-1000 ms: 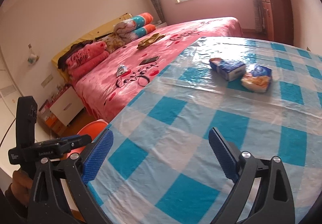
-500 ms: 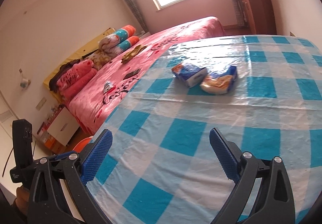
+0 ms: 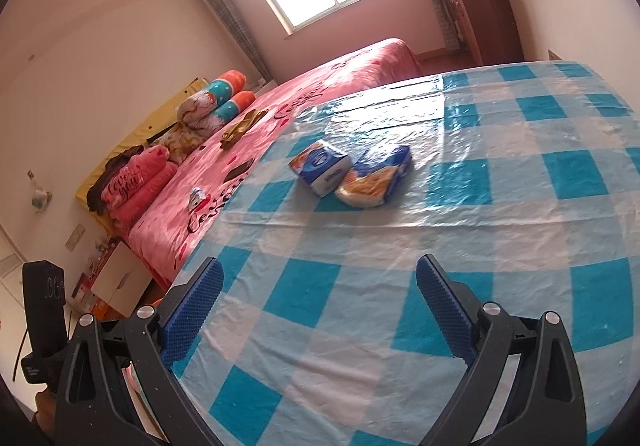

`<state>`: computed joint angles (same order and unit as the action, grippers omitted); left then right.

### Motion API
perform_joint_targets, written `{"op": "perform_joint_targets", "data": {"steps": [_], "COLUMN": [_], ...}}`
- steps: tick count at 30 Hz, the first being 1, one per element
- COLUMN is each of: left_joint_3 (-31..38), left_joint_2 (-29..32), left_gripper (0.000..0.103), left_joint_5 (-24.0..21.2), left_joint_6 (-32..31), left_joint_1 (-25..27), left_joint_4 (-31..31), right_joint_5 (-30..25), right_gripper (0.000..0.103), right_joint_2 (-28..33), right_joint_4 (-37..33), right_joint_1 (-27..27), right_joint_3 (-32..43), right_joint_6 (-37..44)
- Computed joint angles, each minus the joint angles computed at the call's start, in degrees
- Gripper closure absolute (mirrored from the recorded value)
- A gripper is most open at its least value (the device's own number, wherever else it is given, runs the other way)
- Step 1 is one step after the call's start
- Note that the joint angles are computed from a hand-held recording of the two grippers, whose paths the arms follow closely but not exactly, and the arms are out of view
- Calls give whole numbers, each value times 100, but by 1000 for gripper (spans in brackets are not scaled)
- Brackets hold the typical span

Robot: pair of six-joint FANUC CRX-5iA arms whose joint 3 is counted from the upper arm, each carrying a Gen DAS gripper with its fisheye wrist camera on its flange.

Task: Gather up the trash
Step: 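Return both tools from the bucket to the table, then grasp the blue Vinda tissue pack with the left gripper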

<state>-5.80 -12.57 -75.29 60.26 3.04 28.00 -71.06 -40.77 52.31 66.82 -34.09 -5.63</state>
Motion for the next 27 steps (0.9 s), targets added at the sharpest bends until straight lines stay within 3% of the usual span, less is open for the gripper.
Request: {"op": "perform_joint_targets", "data": {"steps": [17,27], "left_joint_3": [1100,2623], "left_joint_2": [959,2345], "left_gripper": [19,19], "left_joint_5": [210,304], "left_joint_6": [808,2176], "left_joint_1": [-1285,-1957], "left_joint_4": [-236,-454], "right_joint_5": [-241,-136], "right_gripper": [7,7], "right_joint_2": [-528,-799], "right_joint_4": [-70,-233], "right_joint_1": [-261,-519], "right_joint_3": [-176,-283], "right_joint_6": [-110,-99]}}
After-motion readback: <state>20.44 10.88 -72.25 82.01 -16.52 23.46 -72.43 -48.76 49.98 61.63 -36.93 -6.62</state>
